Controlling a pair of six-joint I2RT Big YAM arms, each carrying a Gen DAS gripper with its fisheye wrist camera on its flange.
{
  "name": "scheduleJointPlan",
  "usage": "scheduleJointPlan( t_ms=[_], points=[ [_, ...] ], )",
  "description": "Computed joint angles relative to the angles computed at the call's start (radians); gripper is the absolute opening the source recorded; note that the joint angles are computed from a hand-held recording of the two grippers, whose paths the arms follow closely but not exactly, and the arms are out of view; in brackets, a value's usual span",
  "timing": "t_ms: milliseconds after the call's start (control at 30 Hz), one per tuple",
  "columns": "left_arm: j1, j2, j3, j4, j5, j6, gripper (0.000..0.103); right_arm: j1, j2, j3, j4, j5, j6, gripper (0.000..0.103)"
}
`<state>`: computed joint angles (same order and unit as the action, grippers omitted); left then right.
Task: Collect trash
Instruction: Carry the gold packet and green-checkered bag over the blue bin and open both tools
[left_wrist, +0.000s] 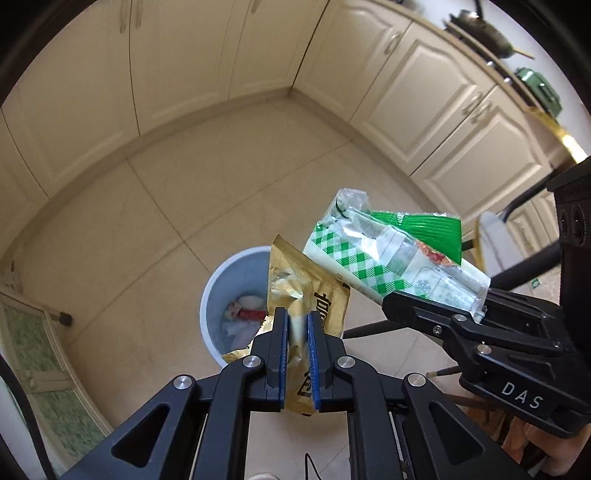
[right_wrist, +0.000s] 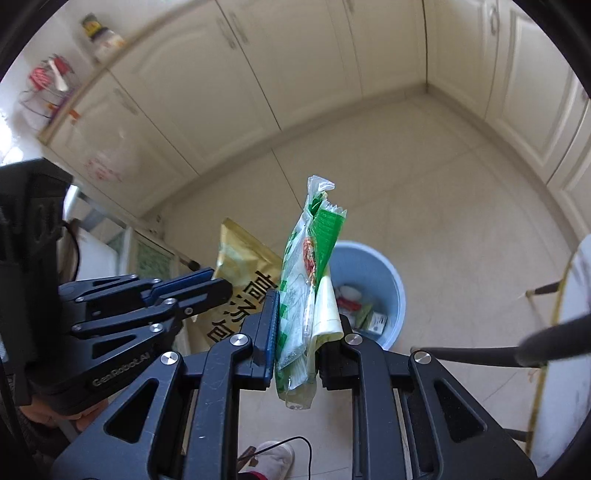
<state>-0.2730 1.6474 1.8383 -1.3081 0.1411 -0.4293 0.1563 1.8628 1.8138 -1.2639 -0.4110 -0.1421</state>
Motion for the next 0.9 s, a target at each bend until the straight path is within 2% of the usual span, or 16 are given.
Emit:
scheduleJointPlan(
  t_ms=[67, 133, 200, 233, 267, 367, 400, 500, 567, 633, 667, 800, 900],
  points=[
    [0.016, 0.036, 0.005, 0.006, 0.026, -0.007, 0.006, -0.003, 0.049, 0.018, 0.004, -0.014, 0.015, 0.02],
    [0.024, 0.075, 0.021, 0.008, 0.021, -0.003, 0.006, -0.006, 0.083, 0.033, 0.004, -0.013, 0.022, 0.024],
    [0.036, 0.118, 0.045, 0.016, 0.024, 0.0, 0.007, -0.017, 0.1, 0.03, 0.015, -0.016, 0.024, 0.032],
    [0.04, 0.14, 0.062, 0.012, 0.016, -0.009, 0.008, -0.02, 0.113, 0.037, 0.013, -0.014, 0.031, 0.042],
    [0.043, 0.144, 0.057, 0.021, 0.011, -0.022, 0.009, -0.024, 0.121, 0.039, 0.015, -0.021, 0.035, 0.046],
    [0.046, 0.152, 0.052, 0.04, 0.014, -0.057, 0.018, -0.029, 0.148, 0.064, -0.004, -0.029, 0.033, 0.046],
    [0.049, 0.163, 0.07, 0.023, 0.002, -0.063, 0.024, -0.032, 0.152, 0.071, -0.008, -0.027, 0.032, 0.046],
    [0.045, 0.135, 0.056, 0.018, -0.033, -0.067, 0.026, -0.036, 0.136, 0.065, -0.01, -0.017, 0.042, 0.048],
    [0.023, 0.11, 0.055, 0.012, -0.077, -0.099, 0.028, -0.034, 0.104, 0.042, 0.0, 0.012, 0.035, 0.052],
    [-0.003, 0.041, 0.018, 0.01, -0.133, -0.145, 0.039, -0.028, 0.069, 0.031, 0.012, 0.054, 0.021, 0.057],
    [-0.019, 0.019, 0.012, 0.013, -0.157, -0.162, 0.041, -0.025, 0.045, 0.021, 0.02, 0.065, 0.019, 0.06],
    [-0.057, -0.082, 0.029, 0.005, -0.245, -0.155, 0.049, -0.015, -0.09, -0.037, 0.067, 0.086, 0.023, 0.064],
    [-0.123, -0.145, 0.079, -0.021, -0.332, -0.157, 0.054, -0.022, -0.21, -0.093, 0.118, 0.083, 0.036, 0.066]
  ],
)
